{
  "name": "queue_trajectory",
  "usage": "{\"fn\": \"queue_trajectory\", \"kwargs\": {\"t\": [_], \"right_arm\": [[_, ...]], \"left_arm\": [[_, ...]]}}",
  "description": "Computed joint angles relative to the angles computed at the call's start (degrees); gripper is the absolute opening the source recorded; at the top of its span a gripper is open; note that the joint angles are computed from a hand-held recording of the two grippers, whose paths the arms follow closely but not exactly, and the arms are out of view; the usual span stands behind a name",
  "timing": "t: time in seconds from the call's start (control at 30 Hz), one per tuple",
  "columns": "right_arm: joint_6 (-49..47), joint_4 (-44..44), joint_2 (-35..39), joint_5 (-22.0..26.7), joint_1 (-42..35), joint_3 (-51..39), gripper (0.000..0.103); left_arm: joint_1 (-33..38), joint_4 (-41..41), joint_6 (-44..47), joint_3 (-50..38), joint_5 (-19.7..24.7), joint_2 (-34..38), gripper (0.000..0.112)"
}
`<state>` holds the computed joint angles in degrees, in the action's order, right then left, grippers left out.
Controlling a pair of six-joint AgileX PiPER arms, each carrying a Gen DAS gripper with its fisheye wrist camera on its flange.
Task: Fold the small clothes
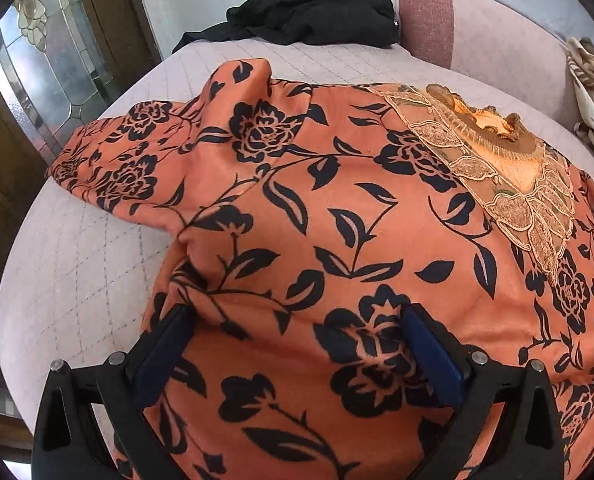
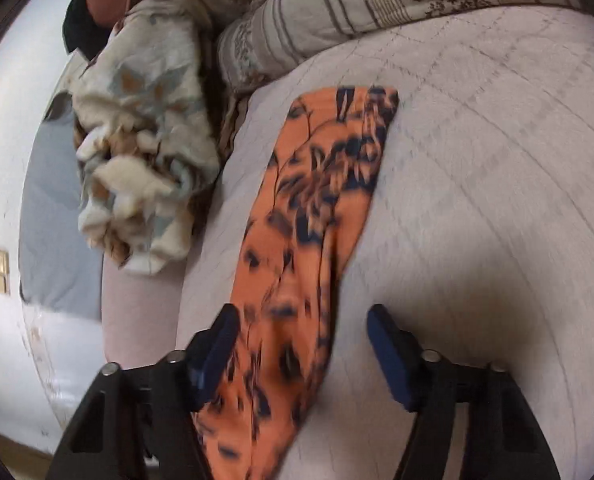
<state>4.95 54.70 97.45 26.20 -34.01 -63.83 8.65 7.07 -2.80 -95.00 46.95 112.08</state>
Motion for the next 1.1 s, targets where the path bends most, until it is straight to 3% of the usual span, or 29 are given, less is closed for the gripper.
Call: {"fn": "queue_trajectory", "kwargs": {"t": [0.13, 0.17, 0.2, 0.3, 0.47, 0.57, 0.67, 0.83, 0.93, 1.1], "right_arm": [[7.2, -10.6, 6.7, -1.4, 1.2, -9.6, 0.063], [9.1, -12.3, 8.0, -2.7, 1.4, -10.8, 0.052], [11.6, -15.9, 9.1, -3.2, 1.7, -12.0, 0.032], [19.6, -27.3, 9.8, -2.4, 3.1, -14.2, 0.015], [14.4, -26.6, 0.8, -8.5, 7.4, -10.8, 0.01], [7.0, -19.6, -5.7, -11.2, 12.6, -8.9, 0.01], [6.5, -20.8, -9.0, -11.2, 21.2, -10.9, 0.01], [19.7, -36.5, -1.9, -5.2, 39.9, -24.4, 0.01], [26.6, -41.6, 7.6, 0.4, 49.1, -36.2, 0.01], [27.1, -42.7, 30.2, 16.5, 59.2, -64.7, 0.017]], "left_arm": [[-0.4, 0.5, -0.9, 1.2, -0.7, -0.6, 0.103], [-0.2, -0.1, -0.4, 1.2, -0.6, -0.7, 0.103], [0.1, -0.8, 0.3, -0.9, 0.5, 0.6, 0.103], [0.0, -1.1, 0.8, -2.3, 1.8, 1.2, 0.103], [0.8, -2.0, 2.6, -6.0, 5.7, 2.2, 0.103], [1.4, 0.4, 1.5, -4.5, 4.4, -0.2, 0.103], [3.2, 1.5, 0.8, -4.0, 2.5, -1.9, 0.103], [6.8, 3.8, -0.8, -4.7, -0.1, -3.2, 0.103], [9.4, 3.1, -1.3, -8.8, 1.8, -0.7, 0.103], [13.0, 1.6, -3.6, -17.6, 7.3, 4.8, 0.103]]}}
